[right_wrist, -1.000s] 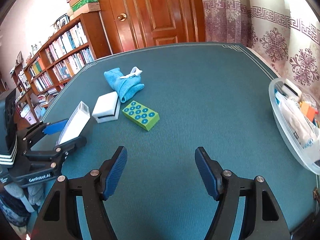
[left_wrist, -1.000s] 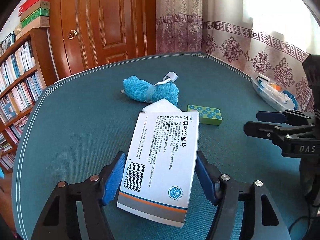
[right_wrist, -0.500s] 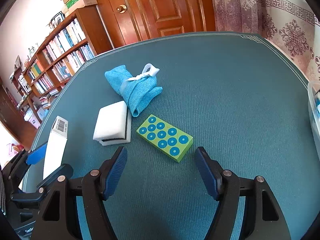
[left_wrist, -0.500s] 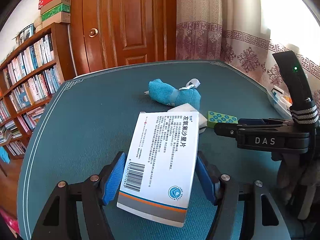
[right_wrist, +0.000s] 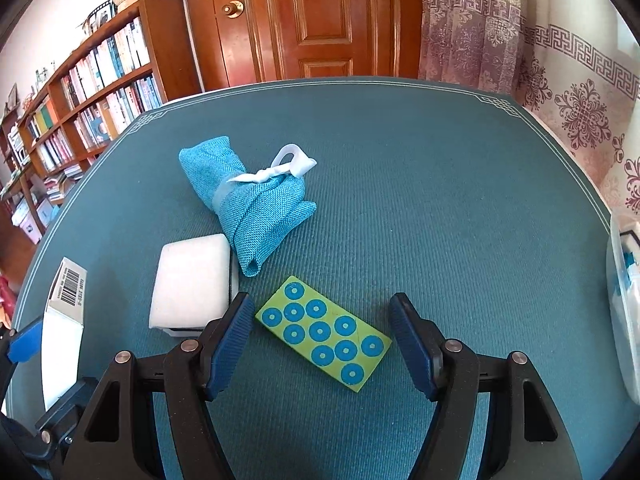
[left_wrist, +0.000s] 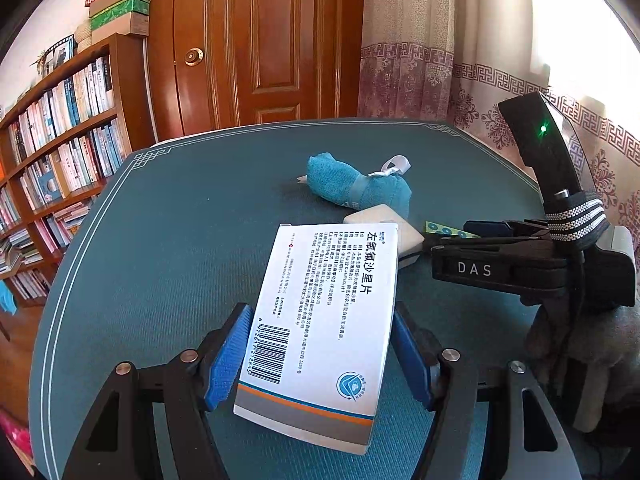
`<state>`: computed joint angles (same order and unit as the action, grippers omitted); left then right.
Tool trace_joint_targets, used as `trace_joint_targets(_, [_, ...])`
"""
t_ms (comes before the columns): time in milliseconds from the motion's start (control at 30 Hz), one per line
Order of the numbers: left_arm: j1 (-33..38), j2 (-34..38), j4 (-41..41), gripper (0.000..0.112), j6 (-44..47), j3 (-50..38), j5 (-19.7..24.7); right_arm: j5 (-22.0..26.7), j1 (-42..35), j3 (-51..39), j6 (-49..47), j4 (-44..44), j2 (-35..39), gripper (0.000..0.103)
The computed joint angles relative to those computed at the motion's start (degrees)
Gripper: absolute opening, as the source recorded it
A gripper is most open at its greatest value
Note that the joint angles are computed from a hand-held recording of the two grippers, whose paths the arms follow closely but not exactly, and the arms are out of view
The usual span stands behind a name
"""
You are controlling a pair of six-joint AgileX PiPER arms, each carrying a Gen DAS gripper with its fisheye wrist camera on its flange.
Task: Organize objects
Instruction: 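Lift the medicine box with the left gripper while the right gripper grasps the green dotted block, then carry the green dotted block into the clear bowl and open the right gripper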
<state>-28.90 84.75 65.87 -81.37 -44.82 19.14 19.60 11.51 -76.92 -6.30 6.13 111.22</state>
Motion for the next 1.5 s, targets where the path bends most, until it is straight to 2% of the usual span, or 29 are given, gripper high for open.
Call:
trace_joint_targets(100, [-0.04,-0.03,0.01,0.072,-0.02,0.07,0.03,-0.89,-0.92,2.36,-5.01,3.67,-1.36,0.065])
trace_joint_targets(300, [-0.34,0.27,0.85,0.072,-0.81,-0.04,0.18,-2.13,-5.18,10.20,-25.28,23.06,-6.32,0.065])
trace_joint_targets(500, [-0.92,0.55,1.26,0.072,-1.05,-0.37,0.81,-2.05,-8.56,16.95,-40.15,37.36,-11.09,0.065])
trace_joint_targets(600, [-1.50,0.54,1.72,0.072,-1.47,-0.48,1.29,-1.45,-9.94,19.02,-44.85,41.73,-12.93,0.065])
trace_joint_targets(800, [-2.61,0.92,1.14,0.072,-0.79,-0.90,1.96,-0.27,-12.66,21.64,-49.33,45.30,-16.21,0.065])
trace_joint_targets(1133, [-5.48,0.89,-2.02,0.072,1.24,-1.95,3.71,2.36,-21.40,22.60,-53.44,47.27,-20.44,0.065])
trace_joint_targets(1500, [-9.94,2.81,-5.39,0.072,3.18,-5.40,6.42,4.82,-32.43,18.55,-56.83,49.11,-19.75,0.065])
